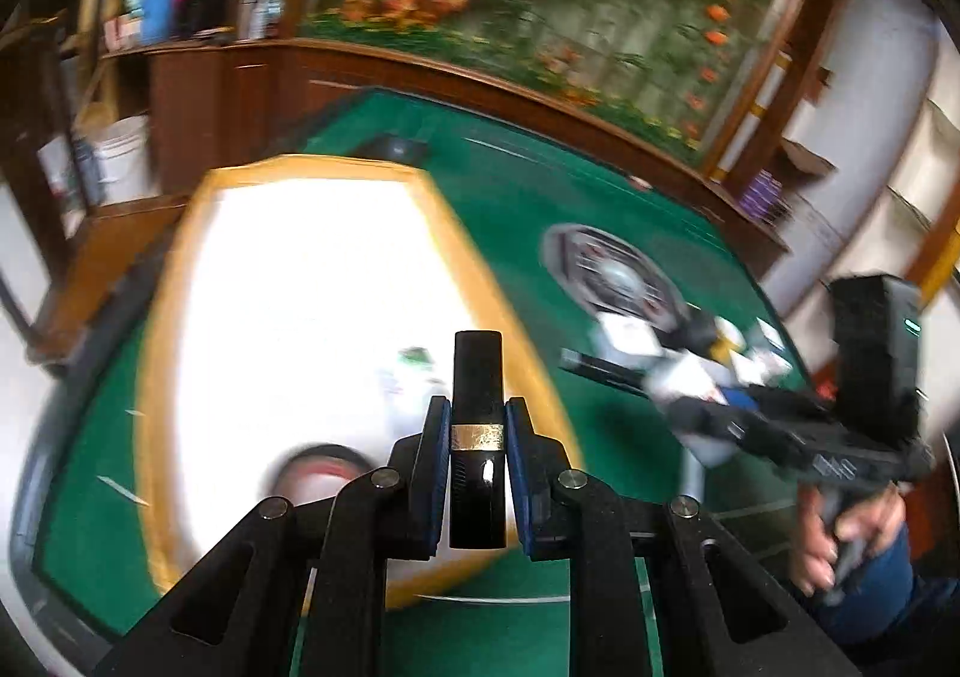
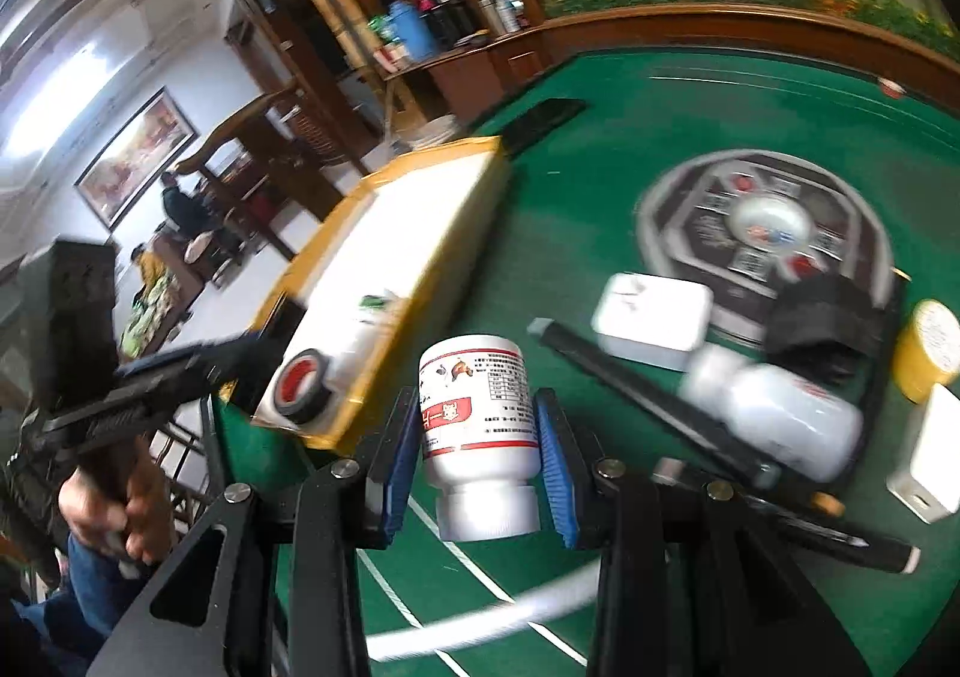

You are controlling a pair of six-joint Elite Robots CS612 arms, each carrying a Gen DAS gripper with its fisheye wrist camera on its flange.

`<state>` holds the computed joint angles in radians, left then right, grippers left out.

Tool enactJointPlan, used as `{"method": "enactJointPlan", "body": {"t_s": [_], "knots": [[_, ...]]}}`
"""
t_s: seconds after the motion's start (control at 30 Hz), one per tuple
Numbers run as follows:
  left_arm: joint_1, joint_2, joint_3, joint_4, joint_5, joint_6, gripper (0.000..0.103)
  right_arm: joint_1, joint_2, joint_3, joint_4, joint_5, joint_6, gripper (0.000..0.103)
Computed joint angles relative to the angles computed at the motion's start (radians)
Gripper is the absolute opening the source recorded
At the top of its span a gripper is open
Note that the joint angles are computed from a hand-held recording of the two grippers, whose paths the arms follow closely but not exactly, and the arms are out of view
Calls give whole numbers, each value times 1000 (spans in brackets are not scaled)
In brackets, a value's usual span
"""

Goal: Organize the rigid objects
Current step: 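Lower the pill bottle and black cylinder into the tray and open both tools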

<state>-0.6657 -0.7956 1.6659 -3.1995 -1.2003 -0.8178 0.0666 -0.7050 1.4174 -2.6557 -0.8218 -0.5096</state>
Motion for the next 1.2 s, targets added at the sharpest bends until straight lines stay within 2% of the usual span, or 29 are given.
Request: {"method": "enactJointPlan", "body": {"t_s": [0.1, 0.2, 0.4, 0.5, 0.83, 1.0, 1.13, 1.2], "knots": [[13, 8, 0, 17, 24, -39, 18, 25, -3, -12, 33, 3, -23, 37], [26, 15, 0, 59, 43, -86, 18, 57, 4, -39, 46, -6, -5, 37], [44, 18, 6, 130, 53, -171, 18, 121, 54, -141, 125, -28, 61, 37], [46, 13, 19, 152, 60, -199, 18, 145, 87, -208, 207, -56, 82, 37], [38, 7, 20, 197, 97, -183, 18, 200, 131, -293, 284, -158, 98, 37], [34, 5, 19, 218, 109, -172, 19, 214, 136, -303, 309, -185, 88, 37], [35, 4, 18, 226, 109, -177, 20, 212, 137, -304, 313, -179, 88, 37], [35, 3, 21, 213, 103, -174, 26, 210, 133, -301, 319, -169, 81, 39]]}}
